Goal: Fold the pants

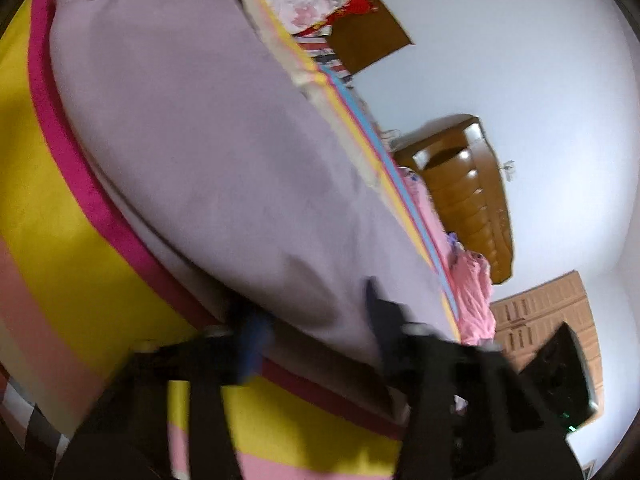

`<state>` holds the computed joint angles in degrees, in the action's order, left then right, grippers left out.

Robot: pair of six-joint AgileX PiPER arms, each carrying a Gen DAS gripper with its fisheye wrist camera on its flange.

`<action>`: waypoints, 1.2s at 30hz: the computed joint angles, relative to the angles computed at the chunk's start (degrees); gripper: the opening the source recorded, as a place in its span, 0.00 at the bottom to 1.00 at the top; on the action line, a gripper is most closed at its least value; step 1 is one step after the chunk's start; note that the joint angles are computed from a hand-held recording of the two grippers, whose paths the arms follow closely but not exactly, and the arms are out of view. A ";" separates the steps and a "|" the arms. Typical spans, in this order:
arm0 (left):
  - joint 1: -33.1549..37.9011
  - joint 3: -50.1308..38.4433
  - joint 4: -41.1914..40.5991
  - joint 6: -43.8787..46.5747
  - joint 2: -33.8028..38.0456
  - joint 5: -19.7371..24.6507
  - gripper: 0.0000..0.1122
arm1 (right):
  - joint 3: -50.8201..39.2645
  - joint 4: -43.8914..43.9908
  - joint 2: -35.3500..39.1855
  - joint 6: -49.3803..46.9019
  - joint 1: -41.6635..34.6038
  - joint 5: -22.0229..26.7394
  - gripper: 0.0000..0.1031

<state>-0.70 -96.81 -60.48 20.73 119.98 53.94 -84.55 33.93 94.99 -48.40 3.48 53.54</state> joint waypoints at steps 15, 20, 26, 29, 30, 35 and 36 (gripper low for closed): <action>1.92 4.99 0.00 8.88 -2.55 -0.89 0.18 | 5.24 -12.91 -2.25 10.64 6.29 -5.89 0.23; -0.67 11.83 14.02 -1.77 -12.78 -15.98 0.90 | 3.36 -2.75 -4.46 3.98 -1.93 1.95 0.55; -4.19 9.07 21.05 -3.04 -14.44 -19.77 0.90 | -9.30 -3.81 4.52 7.35 -11.87 5.20 0.55; -7.54 -1.10 24.61 -4.32 -6.72 -11.48 0.90 | -18.75 -3.53 13.56 9.96 -13.93 11.24 0.55; -8.10 -4.13 25.44 -4.90 -4.25 -9.65 0.90 | -20.48 -6.64 15.48 11.61 -13.25 11.37 0.55; -11.38 -20.53 38.69 -13.53 4.95 -2.67 0.90 | -25.56 -9.40 19.66 16.93 -15.20 10.28 0.59; -10.50 -23.09 36.90 -13.52 5.69 -0.63 0.90 | -24.87 -11.16 18.59 18.71 -15.22 8.11 0.61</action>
<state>-11.20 -119.91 -23.58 7.22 125.66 53.31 -109.42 22.77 113.57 -29.69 -11.75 61.66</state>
